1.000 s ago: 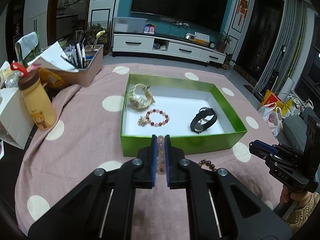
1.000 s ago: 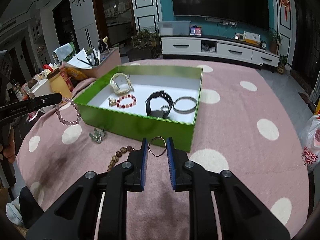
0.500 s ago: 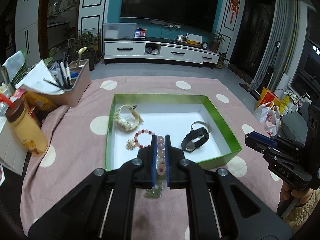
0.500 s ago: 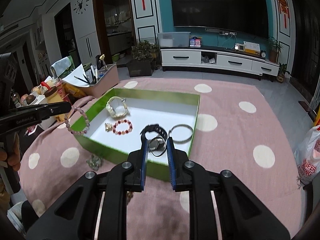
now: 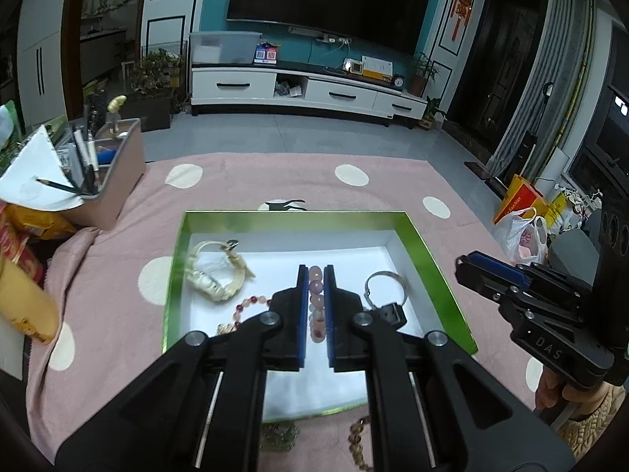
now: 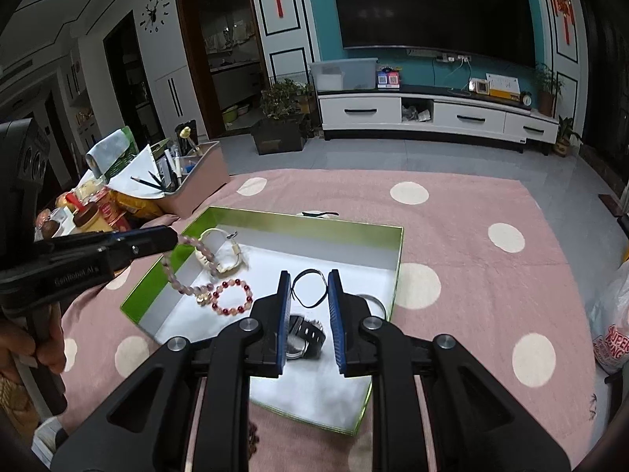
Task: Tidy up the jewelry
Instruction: 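Carry the ring and pink bracelet into the green box and open both tools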
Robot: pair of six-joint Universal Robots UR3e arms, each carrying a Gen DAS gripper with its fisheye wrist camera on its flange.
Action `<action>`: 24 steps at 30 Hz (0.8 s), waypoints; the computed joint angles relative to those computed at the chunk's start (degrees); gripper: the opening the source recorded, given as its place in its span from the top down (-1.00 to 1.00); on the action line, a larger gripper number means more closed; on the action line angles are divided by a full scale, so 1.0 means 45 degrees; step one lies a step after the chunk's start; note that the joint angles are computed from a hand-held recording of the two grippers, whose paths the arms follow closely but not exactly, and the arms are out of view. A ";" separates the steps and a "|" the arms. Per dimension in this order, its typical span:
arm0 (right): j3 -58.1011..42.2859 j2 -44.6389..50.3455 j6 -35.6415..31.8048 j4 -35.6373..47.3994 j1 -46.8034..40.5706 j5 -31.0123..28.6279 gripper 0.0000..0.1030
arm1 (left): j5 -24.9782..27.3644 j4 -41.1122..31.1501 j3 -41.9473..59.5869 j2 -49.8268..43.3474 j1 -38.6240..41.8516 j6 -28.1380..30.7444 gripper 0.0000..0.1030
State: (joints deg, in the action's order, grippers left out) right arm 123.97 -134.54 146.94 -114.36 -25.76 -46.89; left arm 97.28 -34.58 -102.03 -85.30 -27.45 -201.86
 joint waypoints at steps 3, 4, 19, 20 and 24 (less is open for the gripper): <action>-0.0345 0.1865 0.1131 -0.1837 0.1160 -0.0794 0.64 | -0.0354 -0.0030 0.0473 -0.0632 0.0233 0.0021 0.87; -0.0427 0.2245 0.1289 -0.2106 0.1337 -0.0906 0.64 | -0.0518 -0.0033 0.0623 -0.0853 0.0341 0.0002 0.87; -0.2736 0.7281 0.3672 -0.3962 0.3926 -0.2828 0.64 | -0.0798 -0.1375 0.3888 -0.5070 0.0886 -0.0169 0.86; -0.2895 0.7517 0.3771 -0.4033 0.4115 -0.2998 0.64 | -0.0618 -0.1572 0.4092 -0.5285 0.0892 -0.0182 0.86; -0.3514 0.8354 0.3906 -0.4083 0.4632 -0.3499 0.64 | -0.0454 -0.1602 0.3872 -0.5356 0.1165 -0.0118 0.75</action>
